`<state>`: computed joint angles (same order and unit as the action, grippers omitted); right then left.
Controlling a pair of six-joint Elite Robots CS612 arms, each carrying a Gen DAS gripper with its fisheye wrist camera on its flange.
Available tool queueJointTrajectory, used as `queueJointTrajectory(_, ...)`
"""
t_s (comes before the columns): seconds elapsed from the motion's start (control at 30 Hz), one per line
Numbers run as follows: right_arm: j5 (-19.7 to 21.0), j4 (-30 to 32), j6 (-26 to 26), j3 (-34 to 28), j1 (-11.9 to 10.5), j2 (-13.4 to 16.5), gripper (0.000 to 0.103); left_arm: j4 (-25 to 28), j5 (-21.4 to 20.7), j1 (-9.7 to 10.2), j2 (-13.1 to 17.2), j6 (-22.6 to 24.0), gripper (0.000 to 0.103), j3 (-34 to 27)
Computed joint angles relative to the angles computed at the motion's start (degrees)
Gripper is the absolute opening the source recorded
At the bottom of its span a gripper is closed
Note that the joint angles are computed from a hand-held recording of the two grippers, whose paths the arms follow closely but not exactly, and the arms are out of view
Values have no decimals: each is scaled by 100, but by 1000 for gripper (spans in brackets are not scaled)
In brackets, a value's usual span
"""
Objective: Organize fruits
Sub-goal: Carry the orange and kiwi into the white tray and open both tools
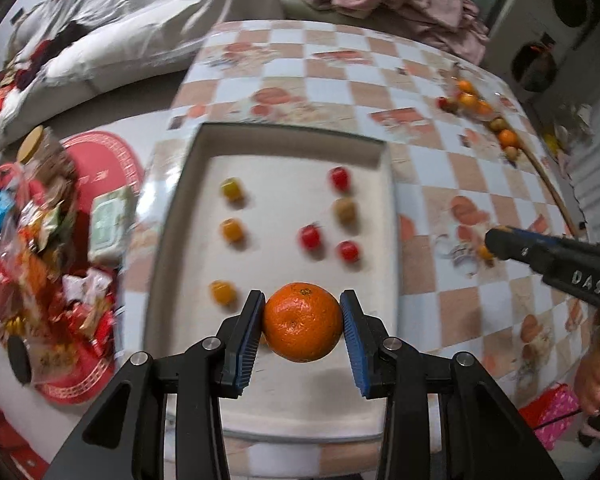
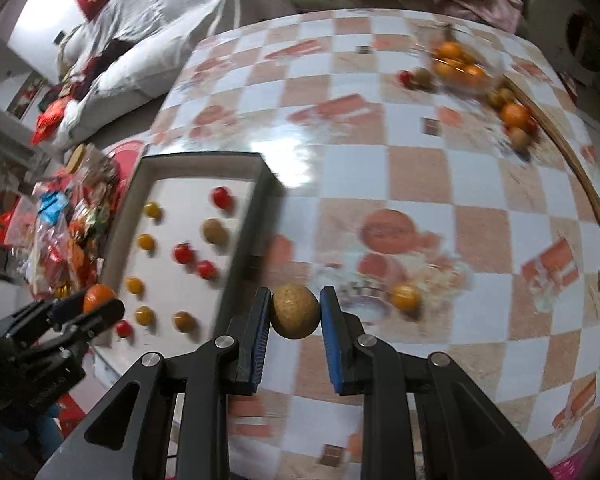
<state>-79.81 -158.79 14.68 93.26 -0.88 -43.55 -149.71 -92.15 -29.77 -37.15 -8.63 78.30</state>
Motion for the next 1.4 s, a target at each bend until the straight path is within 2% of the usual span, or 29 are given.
queueJointTrajectory(0.23, 123, 436, -254, -480, 218, 176, 27, -109, 55, 175, 47, -264, 40, -19)
queueJointTrajectory(0.47, 184, 794, -471, -1031, 329, 486, 27, -5, 54, 260, 337, -294, 40, -366)
queueJointTrajectory(0.63, 204, 1048, -545, -1471, 355, 775, 27, 158, 47, 240, 566, -269, 40, -641)
queueJointTrajectory(1.0, 218, 1425, -869, -2476, 399, 1465, 27, 197, 193, 132, 789, -107, 40, -823)
queueJointTrajectory(1.33, 50, 1657, -1215, -2786, 480, 1685, 27, 248, 361, 87, 803, 40, 41, -817)
queueJointTrajectory(1.4, 35, 1709, -1245, -2828, 491, 1704, 28, 283, 353, 90, 810, 46, 46, -838)
